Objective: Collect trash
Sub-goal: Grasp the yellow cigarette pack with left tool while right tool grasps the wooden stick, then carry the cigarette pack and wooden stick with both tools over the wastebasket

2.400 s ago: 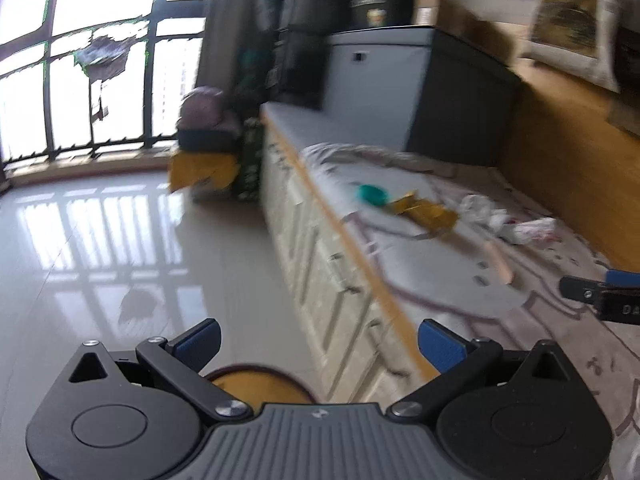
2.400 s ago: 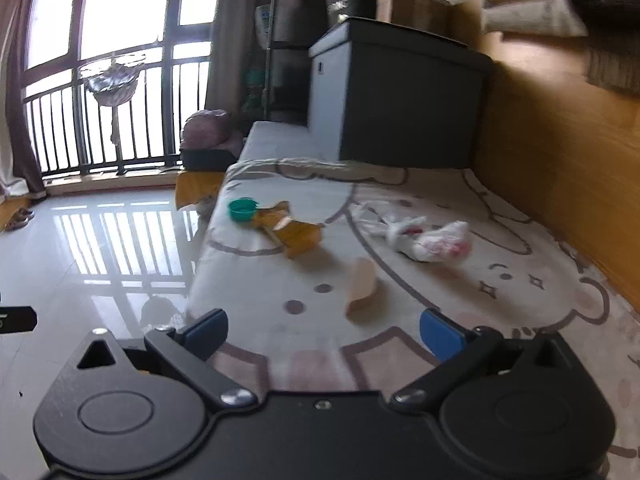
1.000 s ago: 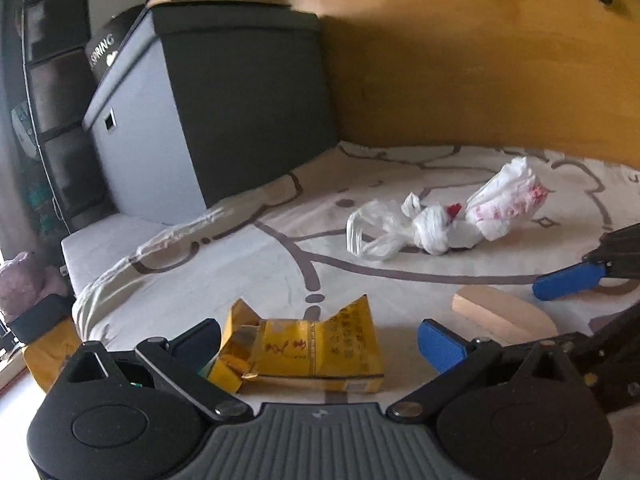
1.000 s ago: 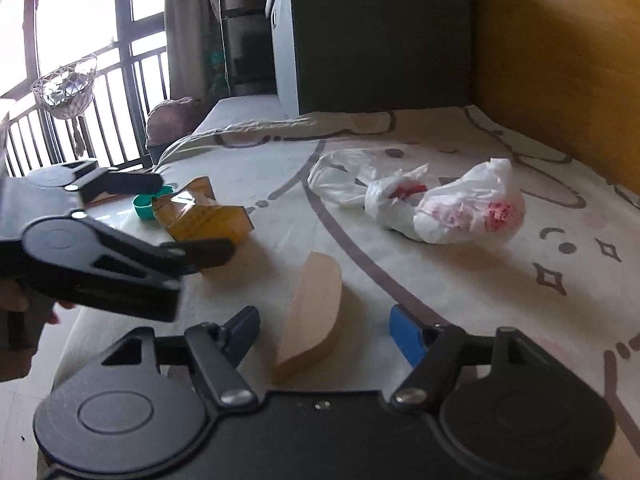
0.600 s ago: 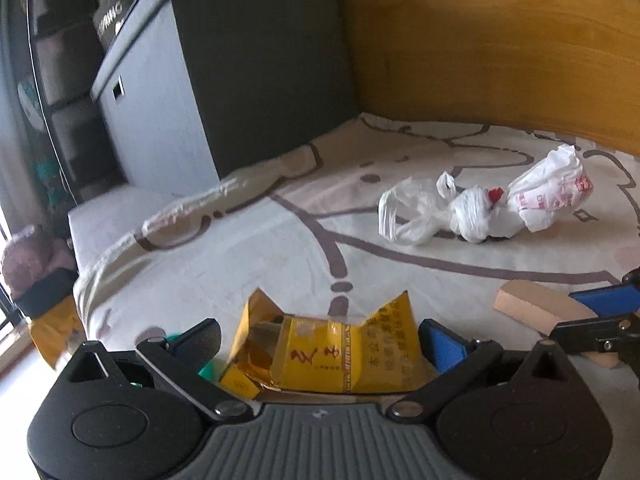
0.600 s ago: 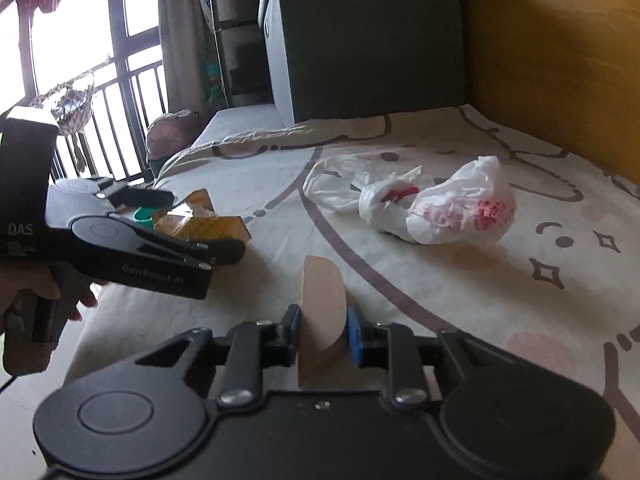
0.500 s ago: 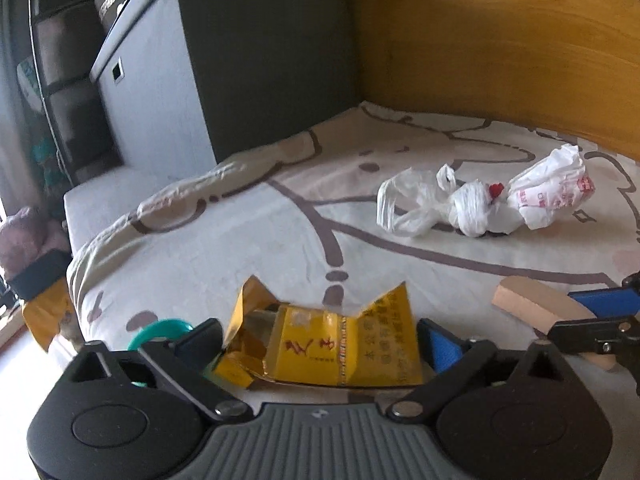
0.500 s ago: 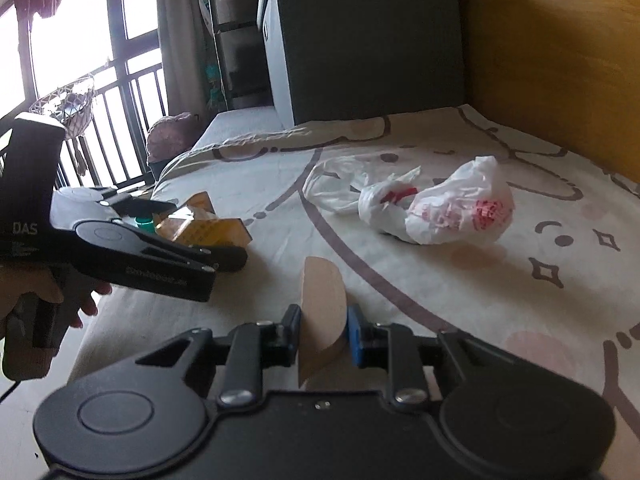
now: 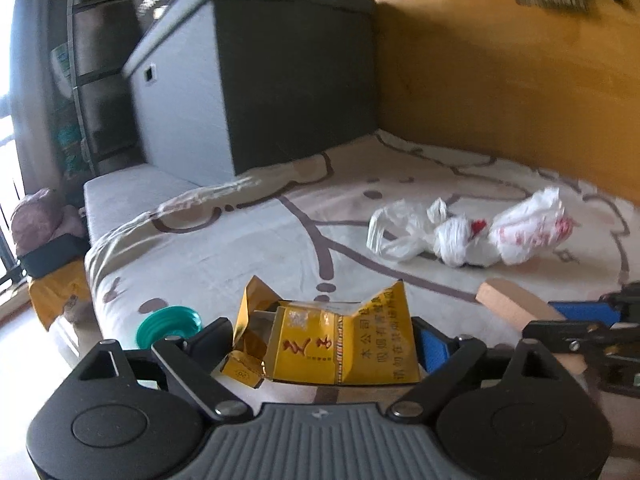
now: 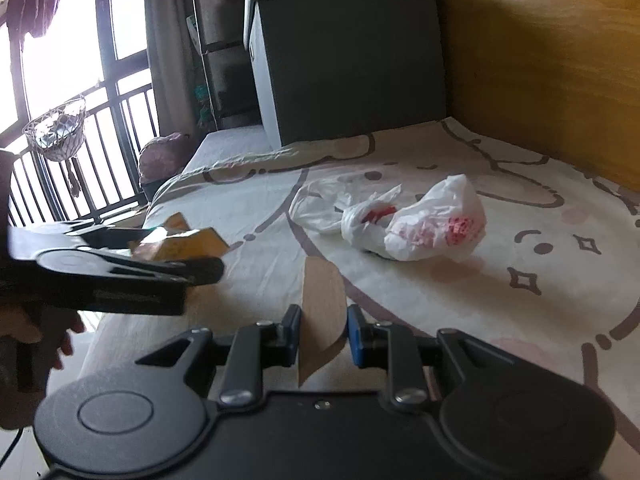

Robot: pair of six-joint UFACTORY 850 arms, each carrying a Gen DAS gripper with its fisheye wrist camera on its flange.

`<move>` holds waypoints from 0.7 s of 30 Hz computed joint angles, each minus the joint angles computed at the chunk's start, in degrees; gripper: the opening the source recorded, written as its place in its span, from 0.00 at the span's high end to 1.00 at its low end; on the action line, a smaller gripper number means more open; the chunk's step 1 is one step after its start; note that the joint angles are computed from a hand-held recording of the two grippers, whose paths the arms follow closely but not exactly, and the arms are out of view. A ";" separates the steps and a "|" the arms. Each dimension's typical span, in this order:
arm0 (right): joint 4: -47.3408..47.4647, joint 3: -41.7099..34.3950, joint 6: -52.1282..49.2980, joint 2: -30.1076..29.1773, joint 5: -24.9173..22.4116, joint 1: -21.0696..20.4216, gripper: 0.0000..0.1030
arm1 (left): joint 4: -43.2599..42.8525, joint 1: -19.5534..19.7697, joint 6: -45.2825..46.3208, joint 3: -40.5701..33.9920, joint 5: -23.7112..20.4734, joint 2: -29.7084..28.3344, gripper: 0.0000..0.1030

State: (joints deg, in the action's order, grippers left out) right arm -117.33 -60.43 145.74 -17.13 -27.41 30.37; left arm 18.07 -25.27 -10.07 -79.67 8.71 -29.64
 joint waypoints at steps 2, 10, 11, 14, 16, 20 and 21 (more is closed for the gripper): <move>-0.20 0.18 0.30 0.25 -0.42 0.10 0.75 | -1.41 0.02 0.27 2.07 1.62 1.73 0.10; -0.79 0.95 0.47 1.39 -2.44 1.21 0.75 | -15.38 0.11 10.04 9.22 3.35 7.94 0.11; -1.01 1.09 0.58 1.58 -2.65 1.36 0.75 | -17.73 0.09 12.23 10.23 3.54 8.82 0.11; -2.51 1.51 2.03 2.26 -2.48 1.62 0.75 | -25.34 0.08 19.11 12.62 3.50 11.02 0.11; -3.98 1.80 3.88 2.66 -1.87 1.72 0.75 | -29.03 0.21 22.03 13.98 3.59 12.29 0.11; -1.68 1.67 1.06 2.80 -2.30 2.88 0.75 | -36.15 0.59 27.81 16.97 4.18 14.95 0.11; -1.14 1.75 0.70 2.92 -2.12 3.16 0.75 | -38.27 0.65 29.81 17.73 4.37 15.64 0.11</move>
State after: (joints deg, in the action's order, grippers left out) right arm -118.47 -58.68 146.43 -14.22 -29.52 33.54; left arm -20.20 -24.62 19.74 -61.94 13.08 -14.00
